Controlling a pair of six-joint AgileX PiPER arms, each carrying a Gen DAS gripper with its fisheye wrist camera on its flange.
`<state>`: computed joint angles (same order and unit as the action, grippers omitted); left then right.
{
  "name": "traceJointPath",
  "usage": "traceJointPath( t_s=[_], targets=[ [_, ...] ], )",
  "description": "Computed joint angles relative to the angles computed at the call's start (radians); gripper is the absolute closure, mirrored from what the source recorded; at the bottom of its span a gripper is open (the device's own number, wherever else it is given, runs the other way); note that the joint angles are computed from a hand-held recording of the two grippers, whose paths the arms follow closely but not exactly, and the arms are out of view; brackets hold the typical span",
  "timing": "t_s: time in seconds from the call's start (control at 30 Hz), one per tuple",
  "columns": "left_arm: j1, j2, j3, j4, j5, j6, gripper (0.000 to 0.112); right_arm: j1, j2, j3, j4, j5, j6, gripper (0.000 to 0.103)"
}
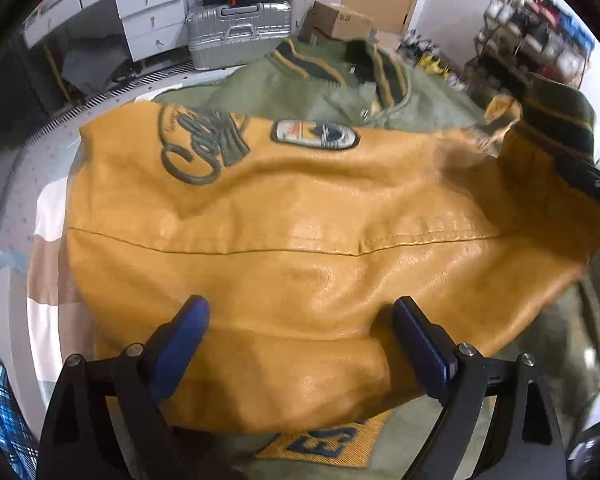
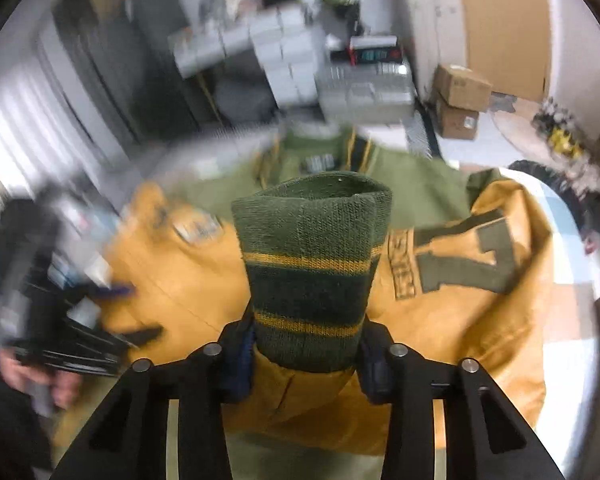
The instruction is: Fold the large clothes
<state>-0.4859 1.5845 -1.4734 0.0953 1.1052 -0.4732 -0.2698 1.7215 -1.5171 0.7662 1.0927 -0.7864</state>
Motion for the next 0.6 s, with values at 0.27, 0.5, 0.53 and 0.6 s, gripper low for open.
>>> traceJointPath(
  t_s=[0.27, 0.5, 0.53, 0.6],
  targets=[
    [-0.024, 0.003, 0.071, 0.060, -0.020, -0.014, 0.022, -0.178, 0.026, 0.050, -0.109, -0.028, 0.007, 0.049],
    [-0.051, -0.077, -0.027, -0.076, -0.056, 0.105, 0.021, -0.209, -0.159, 0.077, -0.072, -0.100, -0.116, 0.025],
    [-0.069, -0.057, -0.053, -0.034, -0.040, 0.080, 0.021, -0.199, -0.171, 0.066, -0.056, -0.081, -0.121, 0.019],
    [-0.054, 0.019, -0.092, -0.067, 0.005, 0.100, 0.021, -0.131, -0.151, 0.030, -0.063, -0.042, -0.120, 0.018]
  ],
)
